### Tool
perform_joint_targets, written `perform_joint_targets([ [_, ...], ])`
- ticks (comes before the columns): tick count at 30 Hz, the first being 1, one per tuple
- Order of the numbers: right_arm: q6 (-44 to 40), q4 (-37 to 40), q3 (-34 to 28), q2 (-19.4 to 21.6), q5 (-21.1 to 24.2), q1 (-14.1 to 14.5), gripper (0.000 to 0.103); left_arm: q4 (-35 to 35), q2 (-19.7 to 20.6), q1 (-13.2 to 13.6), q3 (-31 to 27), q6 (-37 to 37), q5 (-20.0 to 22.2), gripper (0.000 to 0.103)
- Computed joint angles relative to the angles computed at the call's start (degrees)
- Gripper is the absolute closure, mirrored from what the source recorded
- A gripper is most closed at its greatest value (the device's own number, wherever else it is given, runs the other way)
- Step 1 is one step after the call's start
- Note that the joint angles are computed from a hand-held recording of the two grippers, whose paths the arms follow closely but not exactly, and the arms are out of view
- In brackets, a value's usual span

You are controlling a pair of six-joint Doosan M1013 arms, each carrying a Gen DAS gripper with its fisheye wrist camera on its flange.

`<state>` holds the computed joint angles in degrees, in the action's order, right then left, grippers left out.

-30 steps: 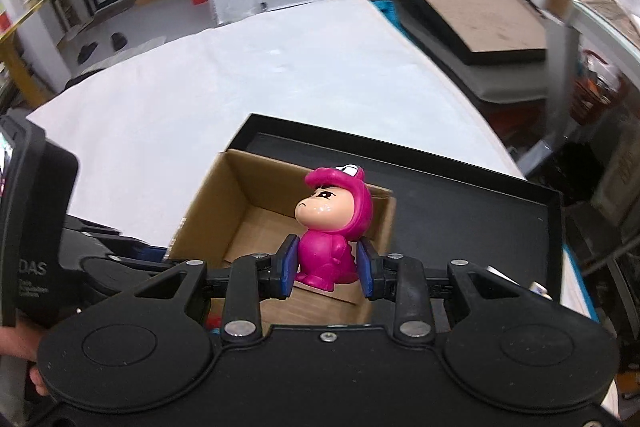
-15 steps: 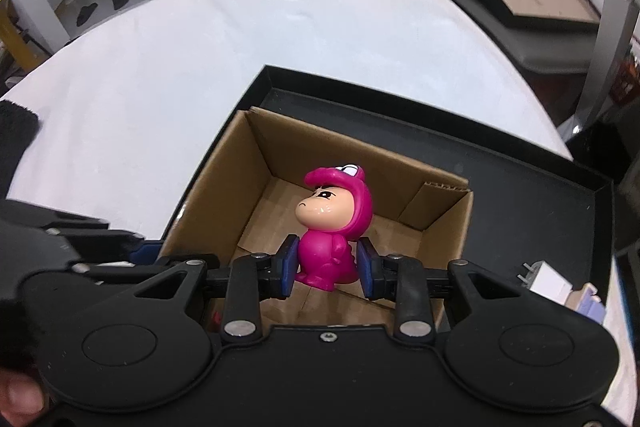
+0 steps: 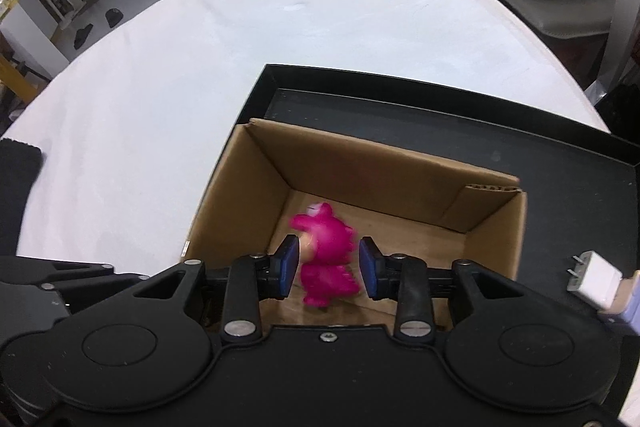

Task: Organize rigid objects
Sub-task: 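Lower the pink dinosaur into the box and open the right gripper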

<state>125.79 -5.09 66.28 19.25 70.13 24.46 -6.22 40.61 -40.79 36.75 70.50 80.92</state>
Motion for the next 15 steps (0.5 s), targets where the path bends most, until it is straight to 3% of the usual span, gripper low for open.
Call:
perform_joint_targets([
  [15, 1.07, -0.33, 3.64, -3.47, -1.63, -0.60, 0.069, 4.70, 1.11, -1.47, -3.38, 0.05, 3.82, 0.086],
])
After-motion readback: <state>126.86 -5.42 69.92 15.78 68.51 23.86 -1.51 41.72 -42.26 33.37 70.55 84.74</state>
